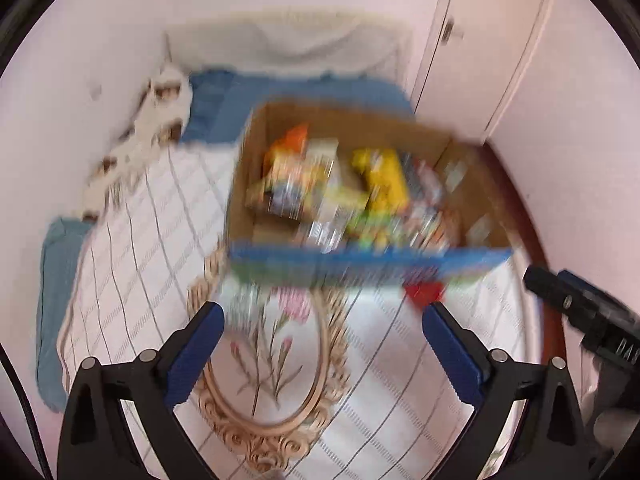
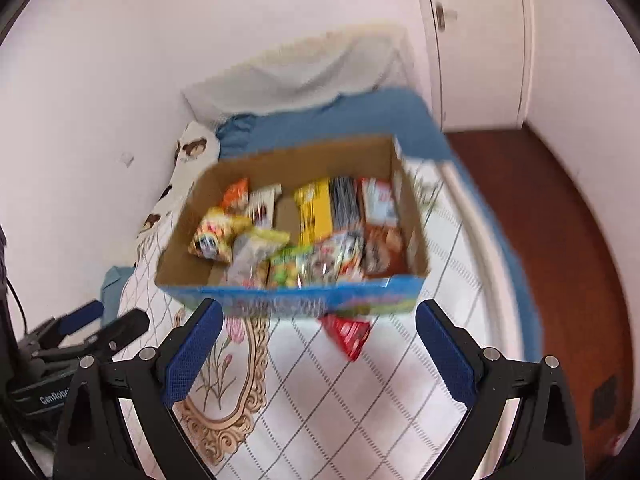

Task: Organize snacks
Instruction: 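Grasp the white wrapped bun with left tool while right tool grasps the red triangle pack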

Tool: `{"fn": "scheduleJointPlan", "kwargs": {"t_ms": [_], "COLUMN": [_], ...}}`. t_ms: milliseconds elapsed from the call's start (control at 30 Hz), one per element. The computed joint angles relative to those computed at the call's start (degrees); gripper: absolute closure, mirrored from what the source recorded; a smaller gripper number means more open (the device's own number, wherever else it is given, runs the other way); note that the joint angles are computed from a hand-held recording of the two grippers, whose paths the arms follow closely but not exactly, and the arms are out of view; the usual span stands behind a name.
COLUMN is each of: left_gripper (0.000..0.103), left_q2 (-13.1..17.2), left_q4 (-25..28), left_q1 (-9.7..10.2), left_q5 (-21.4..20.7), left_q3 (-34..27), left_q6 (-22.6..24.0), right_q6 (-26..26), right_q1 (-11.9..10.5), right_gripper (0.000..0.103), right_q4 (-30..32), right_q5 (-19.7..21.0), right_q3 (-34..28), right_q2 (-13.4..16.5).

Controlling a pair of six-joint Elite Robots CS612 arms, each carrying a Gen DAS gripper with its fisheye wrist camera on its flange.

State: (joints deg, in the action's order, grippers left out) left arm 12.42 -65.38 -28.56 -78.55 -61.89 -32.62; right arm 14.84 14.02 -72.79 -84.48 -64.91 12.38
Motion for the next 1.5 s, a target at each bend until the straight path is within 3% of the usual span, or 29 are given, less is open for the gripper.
{"fn": "scheduleJointPlan", "kwargs": {"t_ms": [100,133,167,233,433,600,733,900,1100,1133,1233,1333,1500], "left_gripper": [0.001,0.001,0.001,0.001,0.001,0.001,0.001,0.001,0.001,0.005,0.041,0.05,0.05], "left_q2": [1.3,1.9,2.4,3.5,4.9,5.2,5.1,4.4,1.8,1.2,1.7,2.0,4.8], "left_q4": [4.9,5.7,6.5,7.9,11.3,14.0,14.4,12.0,7.5,7.5,5.6,6.6,11.0], "left_q1": [0.84,1.08,1.27,1.63,2.5,3.23,3.69,4.94,5.76,5.8,5.97,6.01,5.5], "left_q5": [-3.3,-4.3,-4.7,-4.8,-2.3,-0.4,2.5,1.2,-2.7,-3.3,-4.2,-5.0,-6.2], "left_q3": [-0.1,-0.3,-0.8,-1.8,-2.8,-3.0,-2.5,-0.4,8.1,9.5,9.5,8.5,2.0], "left_q6": [-1.3,-1.5,-2.1,-3.2,-4.5,-4.1,-3.1,-2.2,6.4,7.3,7.7,6.8,4.0], "right_q6": [1.2,1.5,1.8,1.3,-2.1,-4.5,-2.5,-0.4,-0.4,-0.3,-0.7,-0.9,-1.6], "right_q1": [-0.4,-0.5,-0.6,-0.7,-0.3,0.6,0.8,0.9,1.4,1.5,1.7,2.7,3.2], "right_gripper": [0.005,0.011,0.024,0.027,0.027,0.045,0.046,0.046,0.046,0.046,0.046,0.047,0.047], "right_q4": [2.2,2.8,3.3,3.8,2.0,0.7,2.6,5.6,7.2,7.3,7.3,6.0,6.7], "right_q5": [2.1,2.5,3.3,3.5,2.3,0.7,3.2,7.8,7.1,7.0,6.3,5.5,5.2], "right_q3": [0.9,1.5,1.9,3.4,7.6,8.8,7.7,5.3,4.5,4.6,5.6,8.4,8.4], "right_q2": [1.5,1.9,2.4,3.0,3.5,4.1,4.4,5.2,5.5,5.5,4.9,3.9,3.7]}}
